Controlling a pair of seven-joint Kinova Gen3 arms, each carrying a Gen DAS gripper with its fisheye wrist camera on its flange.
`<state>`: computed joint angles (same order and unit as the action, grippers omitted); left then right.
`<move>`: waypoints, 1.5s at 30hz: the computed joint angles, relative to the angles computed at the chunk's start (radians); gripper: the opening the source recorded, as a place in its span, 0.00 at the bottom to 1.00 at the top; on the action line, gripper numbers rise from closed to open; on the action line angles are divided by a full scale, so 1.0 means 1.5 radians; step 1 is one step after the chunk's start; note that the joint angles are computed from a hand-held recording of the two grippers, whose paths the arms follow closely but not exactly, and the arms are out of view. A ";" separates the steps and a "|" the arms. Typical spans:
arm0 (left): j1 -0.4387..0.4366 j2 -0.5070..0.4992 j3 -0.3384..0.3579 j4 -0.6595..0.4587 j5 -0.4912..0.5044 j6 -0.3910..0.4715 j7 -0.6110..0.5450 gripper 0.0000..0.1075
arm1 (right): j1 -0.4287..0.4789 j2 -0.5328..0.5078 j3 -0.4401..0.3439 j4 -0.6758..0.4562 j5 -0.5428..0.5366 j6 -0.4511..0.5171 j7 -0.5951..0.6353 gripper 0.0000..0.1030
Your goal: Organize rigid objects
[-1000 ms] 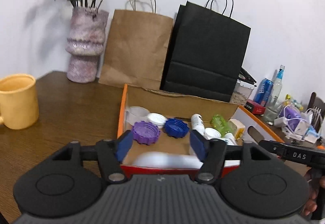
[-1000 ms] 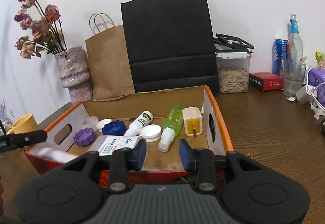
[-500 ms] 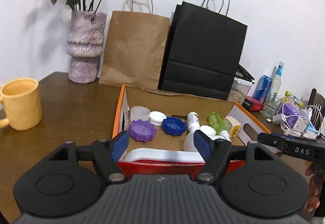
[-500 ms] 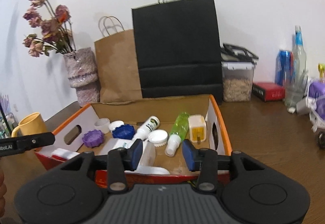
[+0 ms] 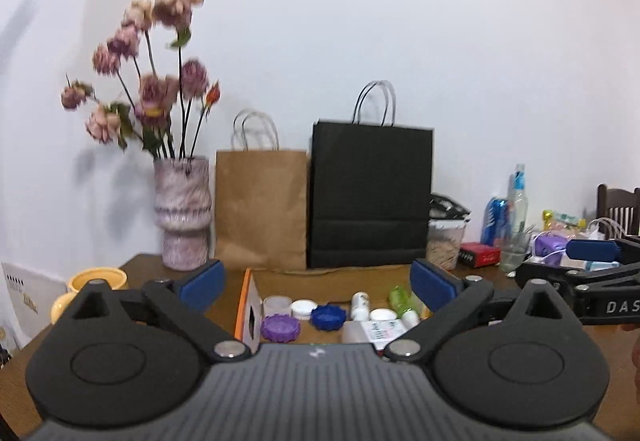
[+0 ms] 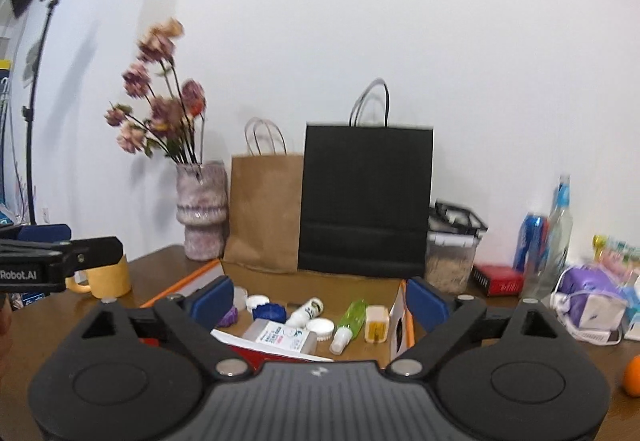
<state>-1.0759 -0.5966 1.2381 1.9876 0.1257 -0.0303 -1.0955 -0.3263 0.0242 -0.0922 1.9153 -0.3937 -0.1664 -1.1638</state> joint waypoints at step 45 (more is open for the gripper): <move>0.498 -0.466 -0.298 0.065 0.062 0.594 0.124 0.96 | 0.162 -0.758 -0.281 0.373 0.036 0.304 -0.383 0.99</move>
